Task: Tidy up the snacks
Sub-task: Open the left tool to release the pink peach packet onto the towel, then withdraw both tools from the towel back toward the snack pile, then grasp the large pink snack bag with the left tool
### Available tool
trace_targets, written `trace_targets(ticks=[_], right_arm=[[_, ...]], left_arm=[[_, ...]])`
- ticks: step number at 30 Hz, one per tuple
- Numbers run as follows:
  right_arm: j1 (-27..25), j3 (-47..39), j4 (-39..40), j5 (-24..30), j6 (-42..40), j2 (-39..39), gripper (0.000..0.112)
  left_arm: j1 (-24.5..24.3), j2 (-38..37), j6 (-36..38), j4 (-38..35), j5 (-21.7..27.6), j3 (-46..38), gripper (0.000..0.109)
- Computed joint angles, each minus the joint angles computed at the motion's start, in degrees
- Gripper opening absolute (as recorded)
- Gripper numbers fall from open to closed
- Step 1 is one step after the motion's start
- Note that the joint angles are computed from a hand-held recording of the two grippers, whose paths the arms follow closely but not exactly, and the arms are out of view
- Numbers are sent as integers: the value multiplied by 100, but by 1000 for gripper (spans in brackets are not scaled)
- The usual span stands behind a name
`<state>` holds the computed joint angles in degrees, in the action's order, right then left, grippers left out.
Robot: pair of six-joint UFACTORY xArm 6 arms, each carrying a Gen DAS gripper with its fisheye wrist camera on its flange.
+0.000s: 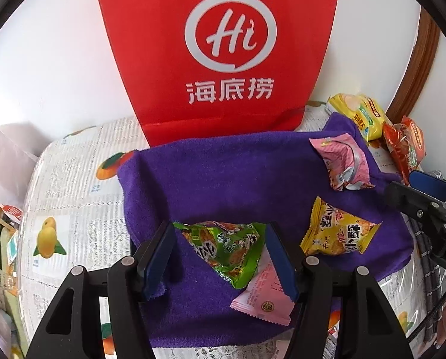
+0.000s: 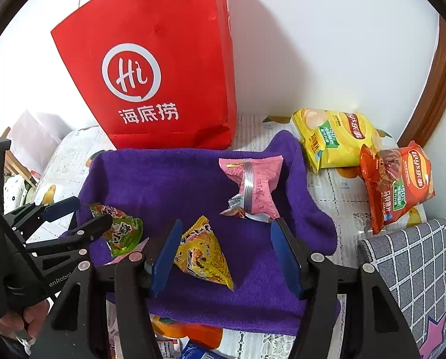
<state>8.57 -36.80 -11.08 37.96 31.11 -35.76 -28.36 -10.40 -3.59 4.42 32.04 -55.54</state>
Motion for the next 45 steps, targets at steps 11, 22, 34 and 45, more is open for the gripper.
trace_targets(ticks=[11,22,34,45], right_arm=[[391,633,-804,441,1062,-1459,61],[1596,1609,-947,1928,2070,-3495,61],[3968,2183,-1835,3409,4328,-4471,61],[5169,2444,-2065,4164,5327,-4958,61]], left_arm=[[-34,-900,-427,377,6,568,61],[73,-2452,-18,-114,511,1656,61],[156,-3965,482,-1107,1154,2723,61],[-155,-4123,527,-1722,1384,3030,71]])
